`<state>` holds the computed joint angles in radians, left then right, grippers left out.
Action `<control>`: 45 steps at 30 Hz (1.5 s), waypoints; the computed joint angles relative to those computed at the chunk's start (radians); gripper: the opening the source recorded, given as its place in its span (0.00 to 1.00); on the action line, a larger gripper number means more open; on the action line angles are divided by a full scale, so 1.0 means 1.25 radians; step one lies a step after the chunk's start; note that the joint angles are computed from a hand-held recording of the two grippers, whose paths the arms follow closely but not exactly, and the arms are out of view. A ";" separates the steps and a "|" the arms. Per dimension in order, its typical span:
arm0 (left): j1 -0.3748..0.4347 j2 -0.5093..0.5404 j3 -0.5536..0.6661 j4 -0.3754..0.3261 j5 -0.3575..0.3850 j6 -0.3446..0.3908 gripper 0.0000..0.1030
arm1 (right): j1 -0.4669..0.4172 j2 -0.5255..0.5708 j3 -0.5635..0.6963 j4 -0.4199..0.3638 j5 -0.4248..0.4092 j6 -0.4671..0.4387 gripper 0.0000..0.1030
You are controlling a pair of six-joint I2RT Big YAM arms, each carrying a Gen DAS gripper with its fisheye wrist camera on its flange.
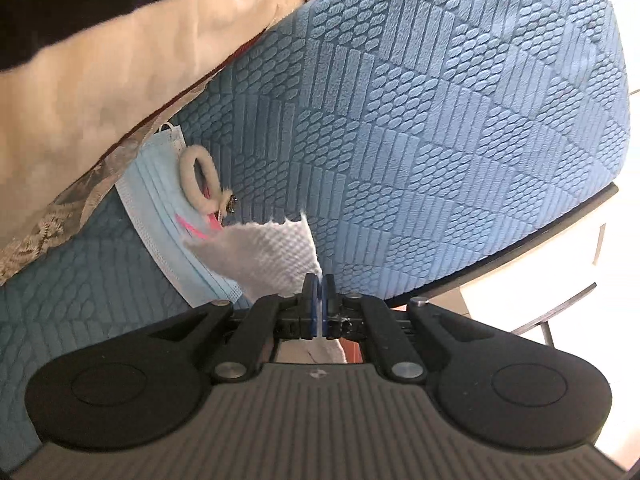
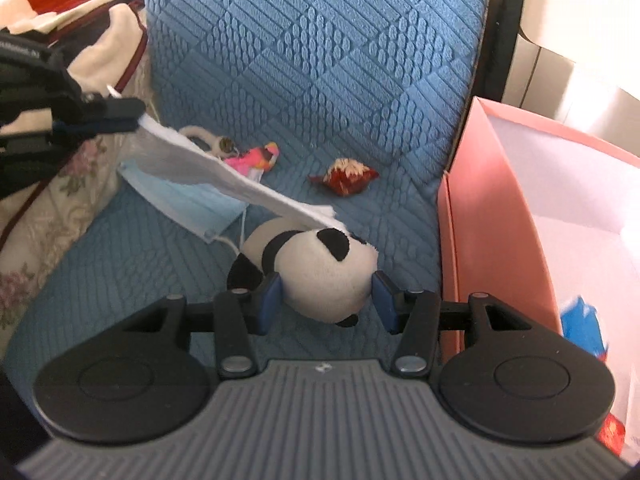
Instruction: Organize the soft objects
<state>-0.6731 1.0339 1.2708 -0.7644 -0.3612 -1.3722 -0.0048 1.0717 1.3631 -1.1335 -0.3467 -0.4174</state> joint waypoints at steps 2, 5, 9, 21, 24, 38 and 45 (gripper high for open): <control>0.000 -0.002 0.004 -0.013 -0.002 0.005 0.02 | -0.007 -0.016 -0.011 -0.004 0.007 -0.005 0.51; -0.003 -0.007 0.006 -0.027 -0.011 0.007 0.02 | -0.021 -0.041 -0.027 -0.012 0.016 -0.012 0.51; -0.008 0.012 0.034 -0.082 -0.028 0.038 0.02 | -0.037 -0.066 -0.035 -0.029 0.029 -0.019 0.51; 0.007 0.056 0.026 -0.150 0.019 0.041 0.03 | -0.038 -0.112 -0.054 -0.048 0.088 -0.096 0.54; 0.012 0.064 0.026 -0.146 0.053 0.034 0.03 | -0.038 -0.120 -0.058 -0.032 0.086 -0.096 0.55; -0.030 0.094 0.071 -0.196 0.074 -0.009 0.28 | 0.003 -0.102 -0.068 0.038 0.080 -0.193 0.56; -0.093 0.102 0.088 -0.195 0.040 -0.051 0.48 | 0.009 -0.070 -0.048 0.017 0.057 -0.210 0.56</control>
<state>-0.7897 1.1619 1.3803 -1.0084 -0.3107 -1.4365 0.0064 0.9843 1.3029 -1.1121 -0.2751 -0.6795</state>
